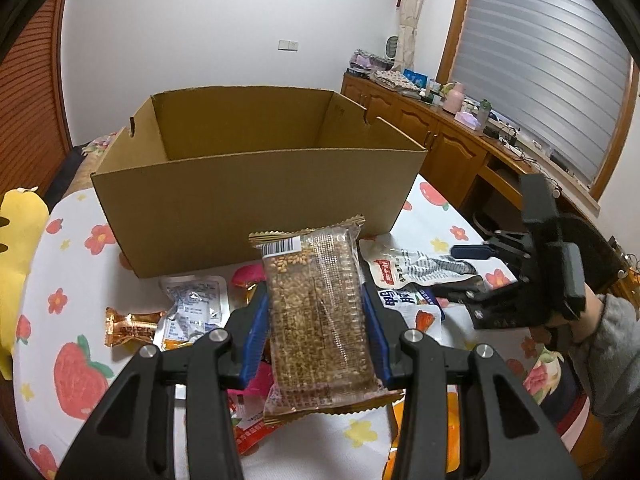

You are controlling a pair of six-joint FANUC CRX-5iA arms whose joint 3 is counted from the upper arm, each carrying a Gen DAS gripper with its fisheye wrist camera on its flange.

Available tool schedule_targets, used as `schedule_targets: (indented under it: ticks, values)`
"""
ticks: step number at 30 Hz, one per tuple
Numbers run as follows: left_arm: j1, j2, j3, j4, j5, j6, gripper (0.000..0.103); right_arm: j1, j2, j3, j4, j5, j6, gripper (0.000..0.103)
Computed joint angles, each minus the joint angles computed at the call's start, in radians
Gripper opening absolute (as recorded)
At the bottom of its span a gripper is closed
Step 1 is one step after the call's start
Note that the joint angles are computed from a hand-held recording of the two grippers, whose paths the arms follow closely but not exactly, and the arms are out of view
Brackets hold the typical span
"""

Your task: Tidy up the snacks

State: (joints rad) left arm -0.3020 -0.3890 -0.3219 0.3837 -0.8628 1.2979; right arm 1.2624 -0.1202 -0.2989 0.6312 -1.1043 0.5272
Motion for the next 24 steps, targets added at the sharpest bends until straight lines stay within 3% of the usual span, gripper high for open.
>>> schedule_targets:
  ticks: [1,6,9,13,18,24]
  values:
    - [0.001,0.001,0.0,0.002,-0.001,-0.001,0.043,-0.015,0.004,0.006,-0.017,0.008,0.017,0.065]
    - [0.006,0.006,-0.006,0.011,0.0,-0.007,0.043,-0.087,0.025,0.04,-0.112,0.047,0.101,0.063]
    - [0.009,0.003,-0.013,0.018,0.002,-0.012,0.043,-0.099,0.034,0.062,-0.128,0.026,0.113,0.035]
    - [0.019,-0.006,-0.023,0.031,0.005,-0.026,0.043,-0.068,0.047,0.078,-0.099,-0.033,0.12,0.022]
    - [0.026,-0.005,-0.016,0.031,0.008,-0.03,0.043,0.0,0.01,0.044,-0.025,-0.042,0.04,0.012]
    - [0.041,-0.004,-0.004,0.037,0.018,-0.041,0.043,0.049,-0.019,0.037,0.047,-0.046,-0.025,0.012]
